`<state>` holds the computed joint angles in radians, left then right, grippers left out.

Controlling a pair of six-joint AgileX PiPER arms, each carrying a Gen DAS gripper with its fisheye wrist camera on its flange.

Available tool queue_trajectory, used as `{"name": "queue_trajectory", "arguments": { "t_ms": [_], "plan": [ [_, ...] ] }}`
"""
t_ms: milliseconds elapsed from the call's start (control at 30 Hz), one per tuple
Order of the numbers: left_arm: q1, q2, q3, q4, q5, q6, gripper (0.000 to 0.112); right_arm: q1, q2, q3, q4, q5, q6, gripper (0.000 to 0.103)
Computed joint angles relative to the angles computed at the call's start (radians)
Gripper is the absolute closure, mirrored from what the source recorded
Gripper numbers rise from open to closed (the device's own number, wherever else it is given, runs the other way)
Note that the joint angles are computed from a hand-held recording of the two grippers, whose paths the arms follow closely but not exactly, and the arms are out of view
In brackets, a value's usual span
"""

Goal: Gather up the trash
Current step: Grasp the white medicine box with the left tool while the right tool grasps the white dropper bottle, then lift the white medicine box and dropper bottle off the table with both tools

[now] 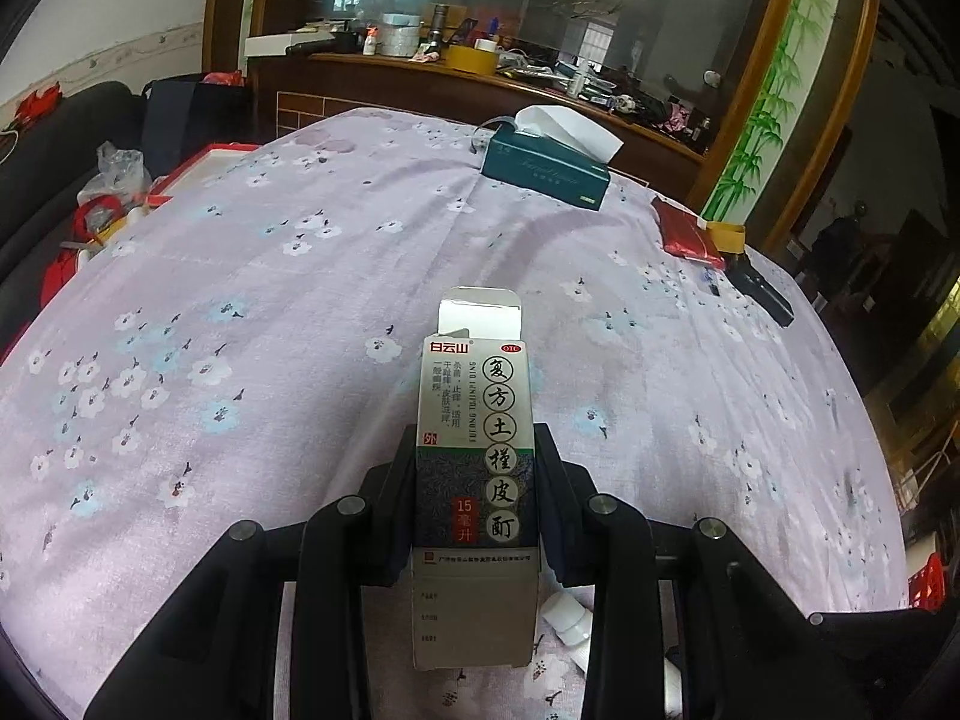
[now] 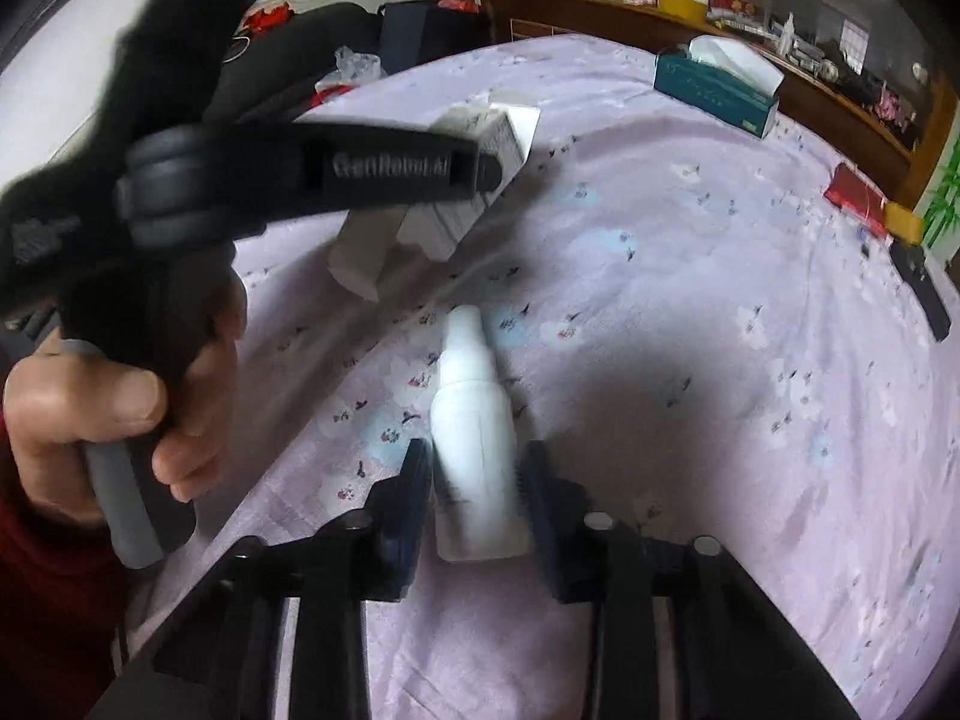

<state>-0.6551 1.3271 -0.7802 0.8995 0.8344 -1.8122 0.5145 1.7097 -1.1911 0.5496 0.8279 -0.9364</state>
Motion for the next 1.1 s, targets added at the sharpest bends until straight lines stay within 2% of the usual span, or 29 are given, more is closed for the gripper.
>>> {"name": "queue_trajectory", "arguments": {
  "t_ms": [233,333,433,567,667,733,800,900,1100],
  "plan": [
    [-0.015,0.030,-0.023,0.005,-0.001,0.012,0.080,0.040,-0.105,0.133,-0.036,-0.126,0.088,0.069],
    [-0.038,0.047,-0.037,0.022,0.039,-0.012,0.080,0.051,-0.109,0.148,-0.042,-0.137,0.141,0.069],
    [-0.030,0.046,-0.027,0.015,0.007,-0.015,0.080,0.081,-0.105,0.164,-0.071,-0.177,0.197,0.070],
    [-0.039,0.051,-0.028,0.019,0.003,-0.017,0.080,0.048,-0.192,0.227,-0.028,-0.208,0.199,0.070],
    [-0.063,0.056,-0.045,0.019,0.008,-0.009,0.080,-0.023,-0.317,0.313,-0.009,-0.222,0.210,0.070],
    [-0.103,0.064,-0.070,0.023,0.040,-0.007,0.080,-0.088,-0.383,0.361,-0.003,-0.223,0.220,0.070],
    [-0.175,0.081,-0.111,0.039,0.104,-0.009,0.080,-0.176,-0.464,0.418,0.025,-0.219,0.206,0.070],
    [-0.285,0.103,-0.170,0.042,0.175,0.000,0.080,-0.293,-0.591,0.509,0.028,-0.258,0.201,0.071],
    [-0.526,0.175,-0.306,0.061,0.345,-0.022,0.080,-0.591,-0.704,0.581,0.209,-0.178,-0.014,0.071]
  ]
}}
